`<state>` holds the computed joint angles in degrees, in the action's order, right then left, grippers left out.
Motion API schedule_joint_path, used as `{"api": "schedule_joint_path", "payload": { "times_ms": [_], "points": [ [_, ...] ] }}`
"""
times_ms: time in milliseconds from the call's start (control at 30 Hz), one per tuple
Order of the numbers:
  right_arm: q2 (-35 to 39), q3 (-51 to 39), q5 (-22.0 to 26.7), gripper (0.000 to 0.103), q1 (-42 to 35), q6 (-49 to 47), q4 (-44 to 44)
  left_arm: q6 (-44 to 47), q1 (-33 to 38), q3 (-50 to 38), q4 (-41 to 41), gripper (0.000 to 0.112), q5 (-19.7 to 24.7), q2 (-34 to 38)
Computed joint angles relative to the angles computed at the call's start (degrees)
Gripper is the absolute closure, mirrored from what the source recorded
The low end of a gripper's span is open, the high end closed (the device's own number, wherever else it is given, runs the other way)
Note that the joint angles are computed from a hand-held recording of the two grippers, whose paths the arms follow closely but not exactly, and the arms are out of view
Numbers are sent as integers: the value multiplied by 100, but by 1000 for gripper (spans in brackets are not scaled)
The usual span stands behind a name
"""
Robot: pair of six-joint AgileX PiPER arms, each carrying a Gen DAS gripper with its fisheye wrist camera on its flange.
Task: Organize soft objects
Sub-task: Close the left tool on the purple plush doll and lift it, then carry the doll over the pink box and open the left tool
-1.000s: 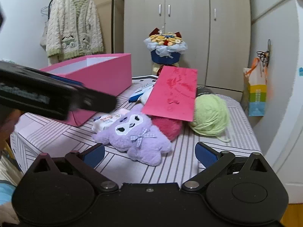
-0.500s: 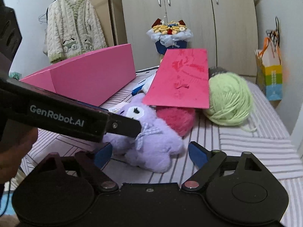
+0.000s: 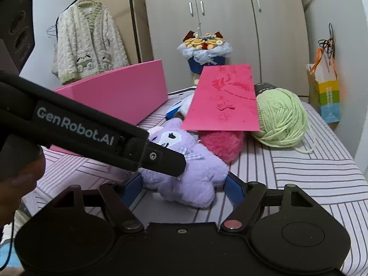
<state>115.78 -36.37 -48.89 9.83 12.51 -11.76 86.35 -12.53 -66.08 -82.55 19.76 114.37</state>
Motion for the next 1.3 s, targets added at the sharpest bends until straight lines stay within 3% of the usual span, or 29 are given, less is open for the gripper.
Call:
{"api": "schedule_joint_path", "payload": {
  "times_ms": [167, 467, 700, 967, 1133, 1300],
  "points": [
    [-342, -64, 626, 23, -95, 456, -622, -1435, 111, -56, 1399, 48, 251, -181],
    [-1042, -163, 1785, 23, -103, 1679, -1970, -2661, 312, 154, 2617, 48, 742, -666],
    [-1766, -269, 2645, 23, 82, 3535, -3853, -2749, 638, 591, 2959, 45, 1187, -1307],
    [-2512, -347, 3296, 23, 742, 4550, -4900, -2533, 1273, 1125, 3017, 45, 1670, -2298],
    [-2628, -800, 3415, 23, 933, 6485, -6800, -2399, 1764, 1077, 2986, 45, 2059, -2648],
    [-2348, -1422, 3527, 23, 1170, 6794, -7265, -2263, 2098, 784, 2934, 45, 2093, -2590]
  ]
}}
